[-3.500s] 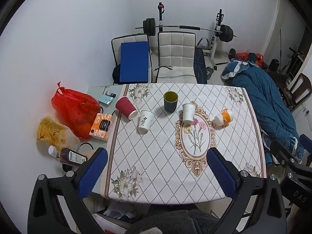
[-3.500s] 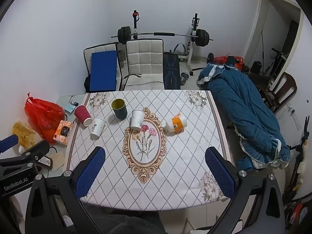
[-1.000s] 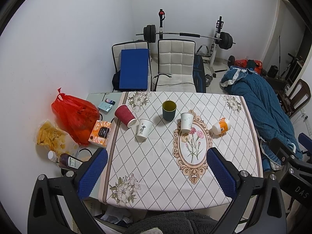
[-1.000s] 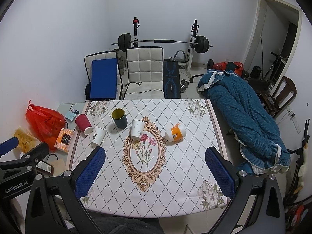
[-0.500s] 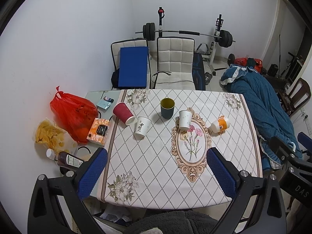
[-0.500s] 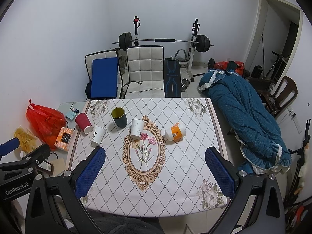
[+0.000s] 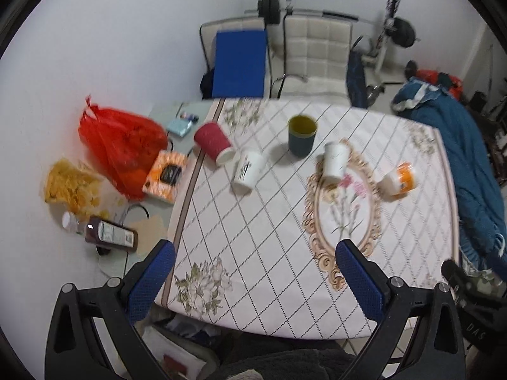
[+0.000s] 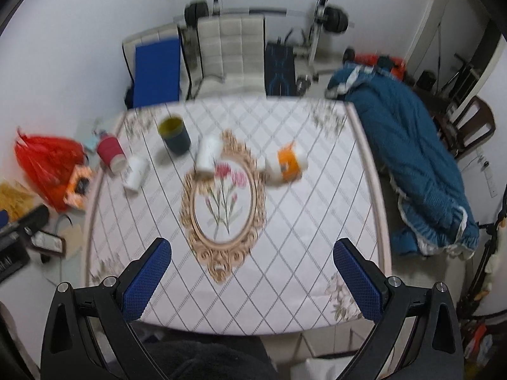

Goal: Flip cup upside down
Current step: 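Move the left tool toward the dark green mug and close around it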

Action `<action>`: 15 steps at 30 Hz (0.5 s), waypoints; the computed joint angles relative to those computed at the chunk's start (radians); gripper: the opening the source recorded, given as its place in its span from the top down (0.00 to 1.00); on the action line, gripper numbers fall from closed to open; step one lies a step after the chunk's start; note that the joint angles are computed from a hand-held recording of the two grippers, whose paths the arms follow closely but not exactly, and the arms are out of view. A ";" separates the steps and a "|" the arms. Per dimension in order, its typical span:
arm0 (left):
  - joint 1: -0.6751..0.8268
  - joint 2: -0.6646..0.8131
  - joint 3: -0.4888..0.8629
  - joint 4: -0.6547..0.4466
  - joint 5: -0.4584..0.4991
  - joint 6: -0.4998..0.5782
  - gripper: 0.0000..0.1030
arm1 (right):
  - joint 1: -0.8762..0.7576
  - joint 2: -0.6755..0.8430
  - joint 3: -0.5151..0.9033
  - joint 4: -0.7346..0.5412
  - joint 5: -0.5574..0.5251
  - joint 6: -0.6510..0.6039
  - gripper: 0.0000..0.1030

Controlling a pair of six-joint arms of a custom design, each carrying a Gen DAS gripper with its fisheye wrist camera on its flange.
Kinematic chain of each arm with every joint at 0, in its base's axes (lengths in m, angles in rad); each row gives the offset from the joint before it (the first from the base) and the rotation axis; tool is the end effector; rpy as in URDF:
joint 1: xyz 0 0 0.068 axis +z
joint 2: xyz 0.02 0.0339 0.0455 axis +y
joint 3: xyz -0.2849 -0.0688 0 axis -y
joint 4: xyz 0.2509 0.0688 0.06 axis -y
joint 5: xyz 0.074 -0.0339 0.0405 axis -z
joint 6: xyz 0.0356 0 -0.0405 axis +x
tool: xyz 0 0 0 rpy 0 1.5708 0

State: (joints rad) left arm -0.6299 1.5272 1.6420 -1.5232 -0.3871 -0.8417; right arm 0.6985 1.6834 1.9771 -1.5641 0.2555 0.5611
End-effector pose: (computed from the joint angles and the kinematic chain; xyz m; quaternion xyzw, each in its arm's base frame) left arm 0.2239 -0.1466 0.3809 -0.1189 0.9710 0.0887 0.1877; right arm 0.2408 0.1905 0.4231 -0.0483 0.9797 -0.0144 0.1941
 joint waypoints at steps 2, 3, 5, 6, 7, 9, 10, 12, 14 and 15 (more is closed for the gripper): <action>0.027 0.015 -0.067 0.042 0.024 0.002 0.00 | -0.034 -0.019 -0.142 0.082 -0.050 -0.033 0.00; 0.033 0.017 -0.092 0.059 0.030 -0.001 0.00 | -0.048 -0.028 -0.210 0.127 -0.072 -0.050 0.00; 0.060 0.031 -0.151 0.103 0.050 0.009 0.00 | -0.068 -0.025 -0.318 0.201 -0.102 -0.078 0.00; 0.078 0.038 -0.174 0.130 0.066 0.023 0.00 | -0.077 -0.019 -0.356 0.232 -0.119 -0.090 0.00; 0.092 0.048 -0.196 0.154 0.070 0.030 0.00 | -0.086 -0.007 -0.390 0.259 -0.133 -0.099 0.00; 0.126 0.077 -0.231 0.200 0.085 0.056 0.00 | -0.099 0.018 -0.445 0.309 -0.158 -0.111 0.00; 0.141 0.086 -0.242 0.220 0.093 0.069 0.00 | -0.107 0.040 -0.472 0.339 -0.172 -0.115 0.00; 0.176 0.121 -0.256 0.262 0.104 0.101 0.00 | -0.119 0.078 -0.497 0.376 -0.192 -0.119 0.00; 0.216 0.158 -0.261 0.317 0.119 0.149 0.00 | -0.133 0.127 -0.507 0.398 -0.216 -0.120 0.00; 0.234 0.180 -0.260 0.346 0.122 0.175 0.00 | -0.140 0.152 -0.516 0.416 -0.225 -0.117 0.00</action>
